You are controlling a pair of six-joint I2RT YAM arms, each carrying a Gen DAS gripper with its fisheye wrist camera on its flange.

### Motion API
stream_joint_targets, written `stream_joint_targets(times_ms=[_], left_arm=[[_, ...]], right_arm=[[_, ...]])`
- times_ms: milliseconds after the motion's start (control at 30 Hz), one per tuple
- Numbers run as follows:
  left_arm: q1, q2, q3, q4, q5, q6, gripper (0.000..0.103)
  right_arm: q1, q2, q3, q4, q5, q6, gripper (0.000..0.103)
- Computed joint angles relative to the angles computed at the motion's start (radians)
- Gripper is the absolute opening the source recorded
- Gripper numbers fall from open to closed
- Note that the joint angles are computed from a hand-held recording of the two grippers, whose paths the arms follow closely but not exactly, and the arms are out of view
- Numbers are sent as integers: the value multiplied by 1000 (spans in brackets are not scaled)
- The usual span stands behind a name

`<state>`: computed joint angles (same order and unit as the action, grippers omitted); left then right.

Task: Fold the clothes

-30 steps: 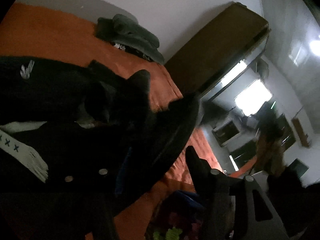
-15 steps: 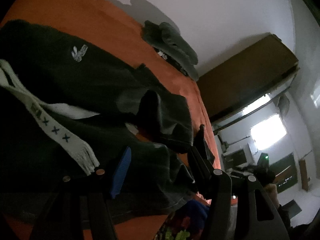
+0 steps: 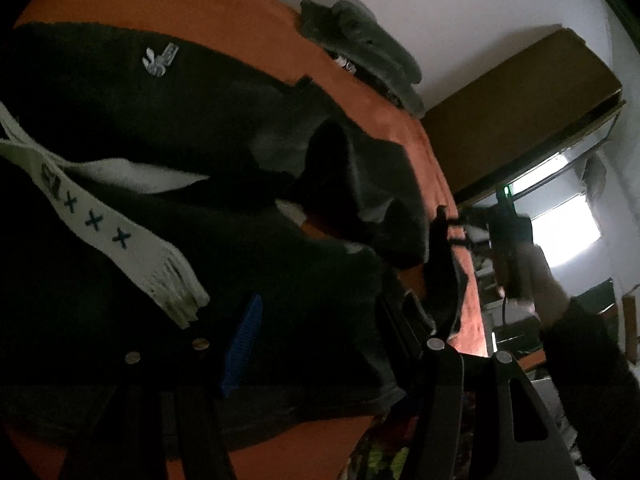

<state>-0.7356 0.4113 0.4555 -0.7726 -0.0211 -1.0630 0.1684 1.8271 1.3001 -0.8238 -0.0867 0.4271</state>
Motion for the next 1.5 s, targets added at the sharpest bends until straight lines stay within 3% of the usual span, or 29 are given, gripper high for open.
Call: stream_joint_targets(times_ms=[33, 67, 133, 233, 333, 433, 500, 600, 700, 733, 800, 967, 1067, 1133, 1200, 1267, 1333, 1400, 1500], left_arm=[[15, -3, -9, 1, 13, 4, 60], [33, -6, -15, 2, 27, 11, 60], [80, -18, -31, 6, 61, 29, 60], [121, -36, -51, 22, 92, 29, 60], [105, -39, -55, 28, 83, 11, 60], [28, -32, -30, 9, 14, -28, 60], [-17, -38, -9, -9, -34, -52, 60], [-62, -46, 18, -29, -84, -78, 60], [-103, -37, 38, -44, -121, -104, 60], [-116, -33, 43, -50, -132, -112, 60], [-145, -28, 48, -61, -151, -131, 60], [-176, -19, 62, -84, -174, -176, 60], [-206, -27, 79, -105, -204, -195, 60], [-223, -33, 84, -117, -223, -206, 60], [-228, -50, 77, -126, -227, -221, 60], [-238, -59, 67, -134, -232, -243, 60], [-250, -59, 60, -139, -239, -263, 60], [-249, -51, 56, -140, -234, -267, 60], [-311, -25, 64, -157, -277, -304, 60]], right_arm=[[2, 30, 29, 14, 25, 15, 49], [7, 41, 49, 32, 73, 21, 30], [15, 46, 82, 57, 156, 11, 2], [-11, -8, 89, 75, 136, -3, 2], [-79, -152, 57, 83, 22, -16, 2], [-173, -349, 29, 54, -143, -40, 2], [-292, -514, 11, 26, -333, -69, 2], [-596, -707, 25, -111, -603, -214, 2], [-868, -671, 30, -346, -688, -463, 2], [-951, -627, 9, -405, -685, -550, 2], [-1056, -505, -82, -430, -550, -641, 2], [-1102, -213, -212, -360, -185, -550, 4], [-1123, -174, -215, -328, -78, -465, 5], [-1093, -230, -200, -301, -46, -469, 8], [-1037, -305, -173, -265, -20, -481, 18], [-990, -337, -144, -232, -70, -498, 41], [-942, -270, -79, -228, -223, -568, 55], [-857, -178, -13, -256, -286, -636, 55], [-705, -88, 27, -190, -222, -700, 55]])
